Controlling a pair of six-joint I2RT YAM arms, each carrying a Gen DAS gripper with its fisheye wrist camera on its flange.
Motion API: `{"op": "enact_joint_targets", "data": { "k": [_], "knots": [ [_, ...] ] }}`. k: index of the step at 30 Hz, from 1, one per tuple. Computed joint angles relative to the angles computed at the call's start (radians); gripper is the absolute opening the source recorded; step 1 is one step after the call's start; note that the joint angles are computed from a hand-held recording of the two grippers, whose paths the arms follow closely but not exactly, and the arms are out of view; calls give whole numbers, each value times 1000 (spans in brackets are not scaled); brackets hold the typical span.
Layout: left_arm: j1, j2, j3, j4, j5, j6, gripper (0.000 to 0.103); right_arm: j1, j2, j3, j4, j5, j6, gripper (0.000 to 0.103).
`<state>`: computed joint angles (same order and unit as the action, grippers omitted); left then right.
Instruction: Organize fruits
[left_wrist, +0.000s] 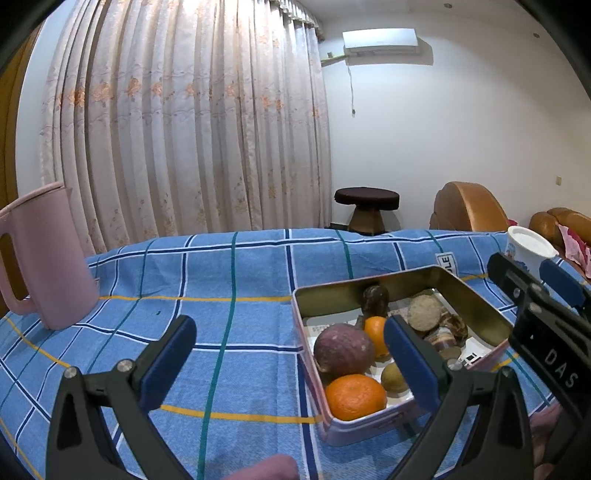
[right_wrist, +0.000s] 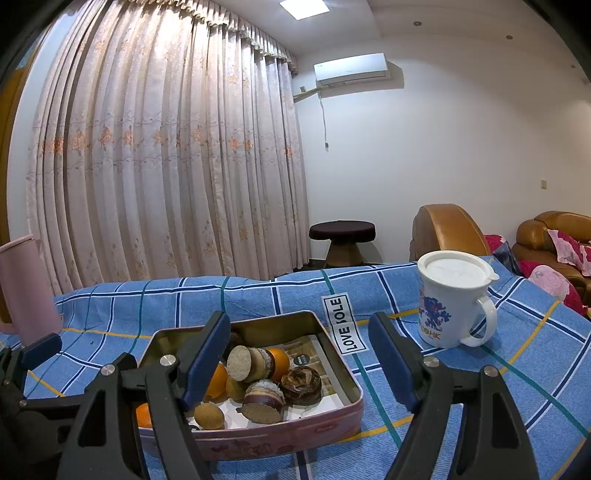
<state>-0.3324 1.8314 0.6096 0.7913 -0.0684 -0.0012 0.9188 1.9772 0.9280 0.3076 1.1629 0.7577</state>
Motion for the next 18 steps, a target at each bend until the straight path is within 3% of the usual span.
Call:
{"op": "enact_joint_targets", "data": {
  "k": [18],
  "knots": [
    [7,4,-19,57,15,-15,103,4,1,-1,-10,3,13,79]
  ]
}}
